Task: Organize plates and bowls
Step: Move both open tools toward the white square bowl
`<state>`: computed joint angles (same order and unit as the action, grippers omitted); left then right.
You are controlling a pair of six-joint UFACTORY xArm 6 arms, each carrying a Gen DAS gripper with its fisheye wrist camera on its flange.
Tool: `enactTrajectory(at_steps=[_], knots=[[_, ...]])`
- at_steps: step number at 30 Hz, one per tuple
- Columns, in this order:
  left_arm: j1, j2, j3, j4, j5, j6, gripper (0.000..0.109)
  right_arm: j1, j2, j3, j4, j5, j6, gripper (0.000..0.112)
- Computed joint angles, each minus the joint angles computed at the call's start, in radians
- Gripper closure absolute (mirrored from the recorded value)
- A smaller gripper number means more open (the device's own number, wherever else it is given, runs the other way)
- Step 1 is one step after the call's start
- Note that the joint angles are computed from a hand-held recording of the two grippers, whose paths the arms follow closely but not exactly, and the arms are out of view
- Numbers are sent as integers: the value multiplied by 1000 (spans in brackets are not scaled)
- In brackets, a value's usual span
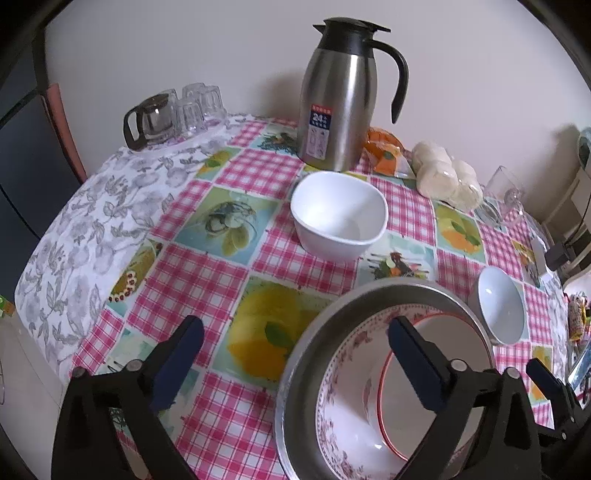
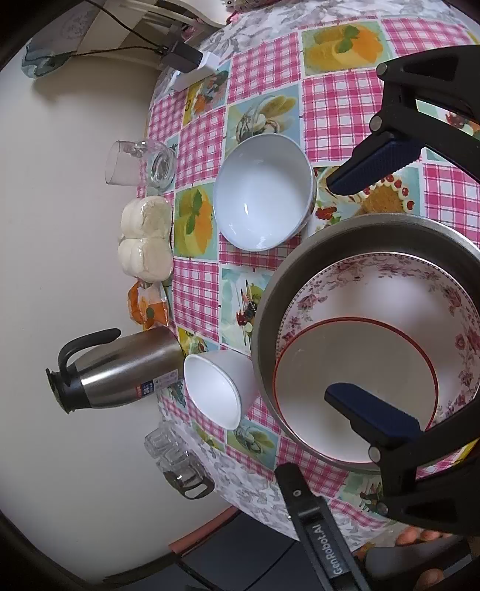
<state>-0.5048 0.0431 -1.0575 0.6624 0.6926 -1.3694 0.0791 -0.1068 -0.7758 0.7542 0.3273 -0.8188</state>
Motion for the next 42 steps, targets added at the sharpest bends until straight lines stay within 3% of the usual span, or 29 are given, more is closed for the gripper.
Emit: enactTrajectory(at_steps=[8, 12, 15, 19, 31, 42], knots=[[26, 3, -4, 71, -45, -70, 6, 1, -5, -8, 125, -27, -89, 9], [52, -5, 0, 147, -122, -135, 6, -3, -4, -20, 196, -40, -134, 9], [66, 0, -13, 188, -155, -157, 6, -23, 8, -40, 165, -9, -86, 9], [63, 30, -63, 202, -105, -144, 6, -30, 24, -55, 122, -7, -44, 9], [128, 133, -133, 26, -232, 17, 6, -37, 88, -162, 13, 8, 74, 9], [197, 157, -170, 125, -290, -83, 6, -35, 192, -356, -159, 111, 214, 9]])
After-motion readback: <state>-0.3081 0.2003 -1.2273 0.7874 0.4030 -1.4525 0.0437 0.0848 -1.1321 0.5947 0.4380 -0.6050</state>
